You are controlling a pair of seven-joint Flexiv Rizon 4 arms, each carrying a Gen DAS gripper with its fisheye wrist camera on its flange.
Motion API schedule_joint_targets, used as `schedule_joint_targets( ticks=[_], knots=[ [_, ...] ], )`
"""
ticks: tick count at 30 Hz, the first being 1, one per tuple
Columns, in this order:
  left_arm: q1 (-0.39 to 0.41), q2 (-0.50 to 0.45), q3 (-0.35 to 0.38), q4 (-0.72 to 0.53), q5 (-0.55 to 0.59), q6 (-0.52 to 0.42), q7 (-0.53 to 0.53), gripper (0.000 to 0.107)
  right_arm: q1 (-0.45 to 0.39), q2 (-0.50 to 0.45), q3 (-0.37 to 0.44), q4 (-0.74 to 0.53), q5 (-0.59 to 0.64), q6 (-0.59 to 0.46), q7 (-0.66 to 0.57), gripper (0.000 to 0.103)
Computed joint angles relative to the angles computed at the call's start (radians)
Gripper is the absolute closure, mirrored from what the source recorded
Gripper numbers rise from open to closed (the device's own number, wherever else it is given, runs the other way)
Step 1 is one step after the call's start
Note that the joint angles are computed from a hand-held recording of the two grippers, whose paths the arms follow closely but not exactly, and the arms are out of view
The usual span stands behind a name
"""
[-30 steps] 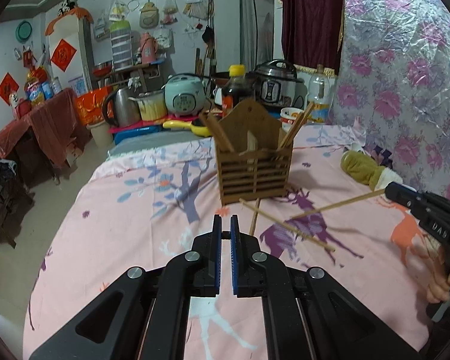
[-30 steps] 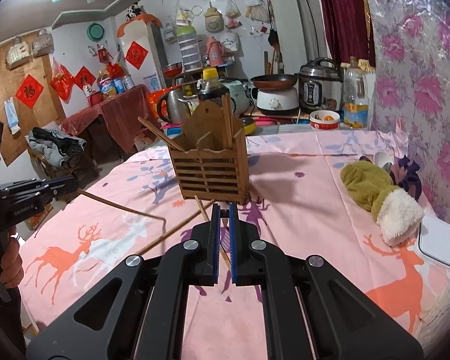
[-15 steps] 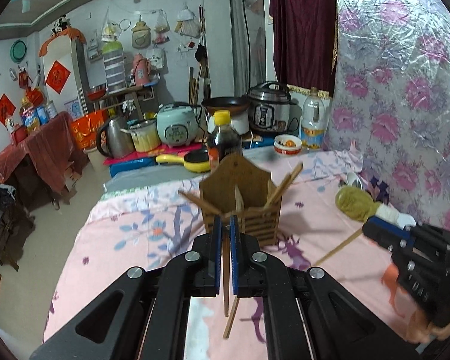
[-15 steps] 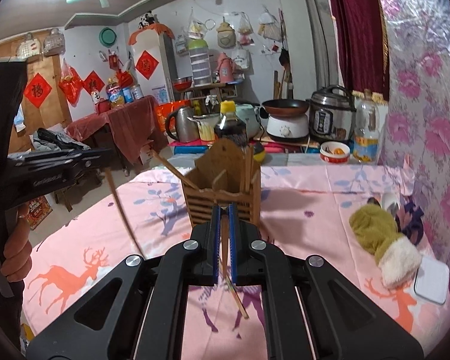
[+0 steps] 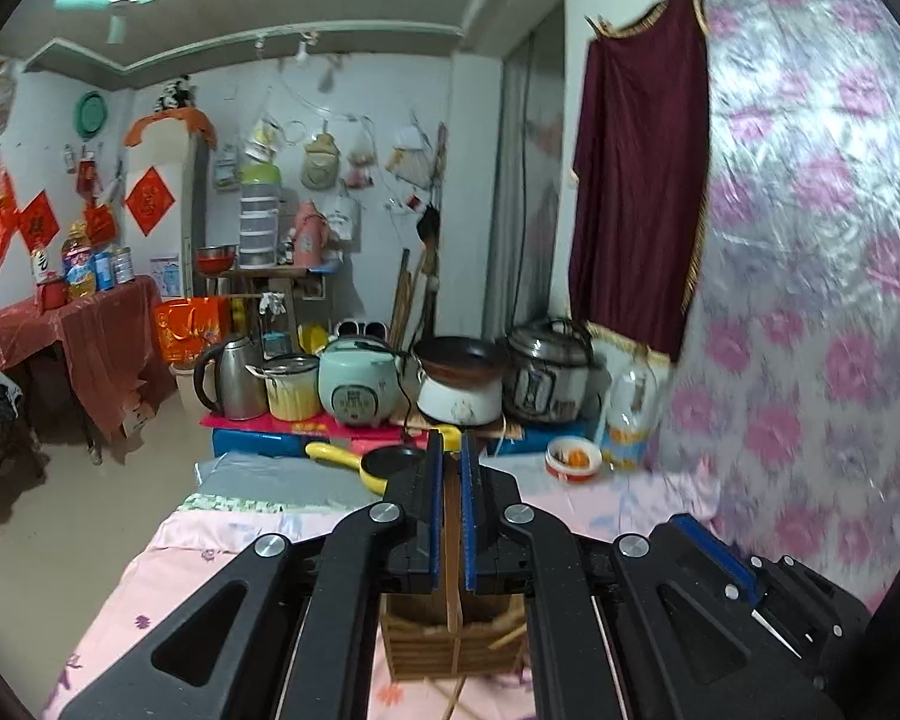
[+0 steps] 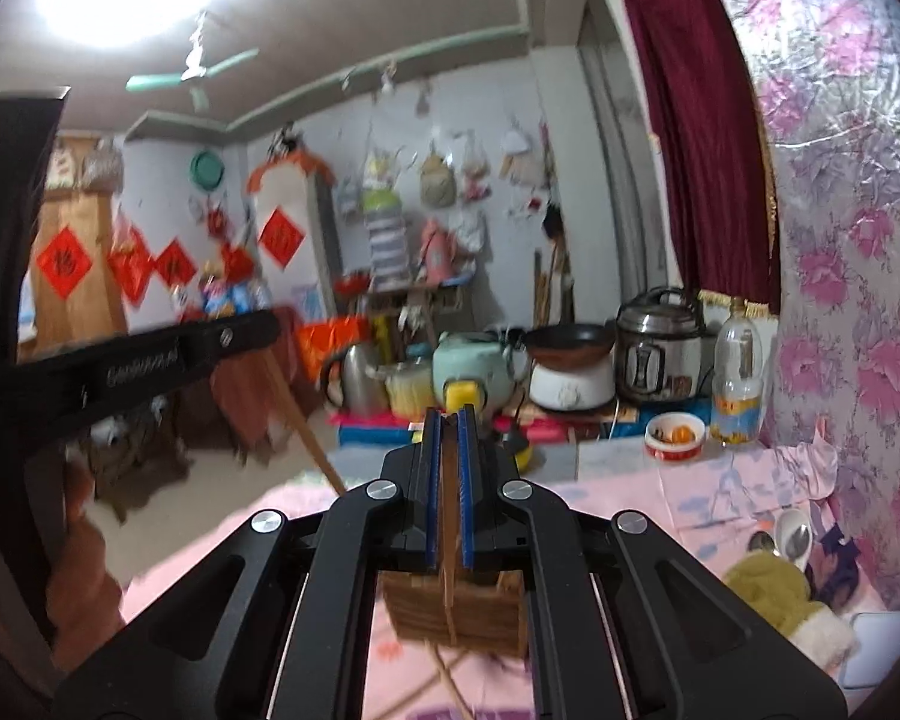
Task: Organize utensils
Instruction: 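Lift the chopsticks and lower them into the wooden holder with both tools, then open both tools to release the chopsticks inside the holder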
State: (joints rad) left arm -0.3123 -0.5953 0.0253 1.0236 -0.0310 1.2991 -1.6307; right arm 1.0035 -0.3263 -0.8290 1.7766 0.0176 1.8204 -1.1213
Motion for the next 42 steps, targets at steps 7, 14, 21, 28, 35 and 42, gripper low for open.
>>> schedule_joint_targets(
  ticks=[7,14,21,28,35,42],
  knots=[
    [-0.009,-0.097,0.065,-0.060,0.020,0.049,-0.097,0.101,-0.078,-0.137,0.028,-0.091,0.103,0.045,0.048,0.097],
    [0.000,-0.164,0.065,-0.120,0.019,0.089,-0.124,0.101,-0.180,-0.183,0.131,-0.146,0.080,0.018,0.034,0.097],
    [-0.013,-0.193,0.068,-0.128,0.026,0.072,-0.079,0.100,-0.314,-0.186,0.292,-0.181,-0.020,-0.041,0.056,0.092],
    [0.022,-0.174,0.024,-0.084,-0.012,0.026,-0.072,0.050,-0.322,-0.175,0.281,-0.156,-0.048,-0.013,0.123,0.086],
    [0.000,-0.135,0.124,-0.044,0.036,0.031,-0.208,0.028,-0.279,-0.163,0.229,-0.133,-0.014,0.009,0.112,0.076],
    [-0.026,-0.089,0.201,0.005,0.115,0.052,-0.339,0.016,-0.241,-0.149,0.186,-0.114,0.016,0.006,0.095,0.068]
  ],
)
